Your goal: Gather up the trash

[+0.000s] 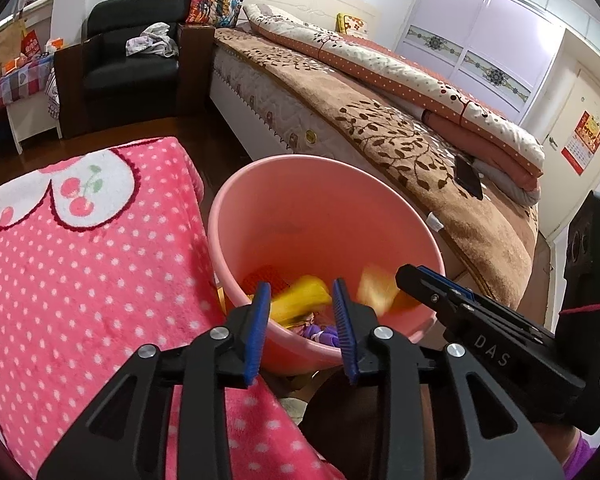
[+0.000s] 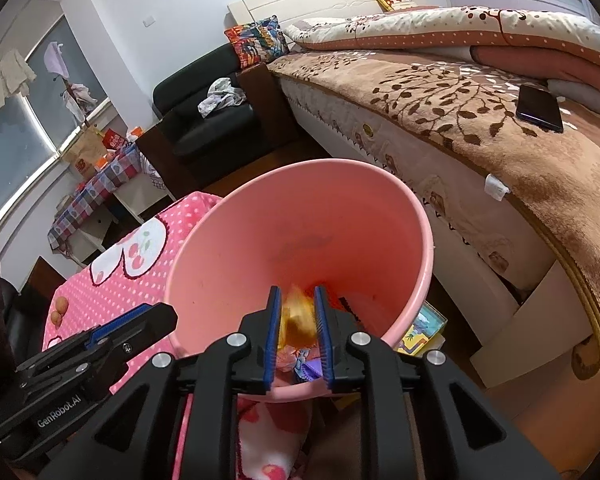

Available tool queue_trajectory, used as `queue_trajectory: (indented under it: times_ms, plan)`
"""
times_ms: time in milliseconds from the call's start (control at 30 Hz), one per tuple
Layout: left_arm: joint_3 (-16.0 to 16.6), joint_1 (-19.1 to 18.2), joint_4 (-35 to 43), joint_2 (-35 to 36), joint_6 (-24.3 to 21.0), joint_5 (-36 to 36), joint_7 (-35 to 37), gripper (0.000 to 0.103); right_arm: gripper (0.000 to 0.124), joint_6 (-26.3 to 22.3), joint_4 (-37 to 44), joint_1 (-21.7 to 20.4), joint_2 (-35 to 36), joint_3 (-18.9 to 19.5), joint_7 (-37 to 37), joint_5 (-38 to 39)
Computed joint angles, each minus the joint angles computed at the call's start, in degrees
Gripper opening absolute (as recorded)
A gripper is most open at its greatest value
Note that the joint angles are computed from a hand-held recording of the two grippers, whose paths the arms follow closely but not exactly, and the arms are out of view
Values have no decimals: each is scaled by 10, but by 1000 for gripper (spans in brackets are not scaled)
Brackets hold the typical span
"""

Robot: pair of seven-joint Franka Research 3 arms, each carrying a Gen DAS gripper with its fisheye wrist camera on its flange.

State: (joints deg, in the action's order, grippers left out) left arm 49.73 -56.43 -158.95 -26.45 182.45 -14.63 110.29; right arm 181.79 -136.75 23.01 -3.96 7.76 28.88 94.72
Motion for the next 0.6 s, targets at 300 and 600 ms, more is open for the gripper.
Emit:
queue_trajectory:
  times_ms: [300,600]
  plan:
    - [-29,41,-18,-19,5,8,-4,32,26,3,-4,3,-10,6,-12,10]
    - [-63,108,-45,-36,15,41,-33,32,32,10,-8,19,-16,13,15,-24]
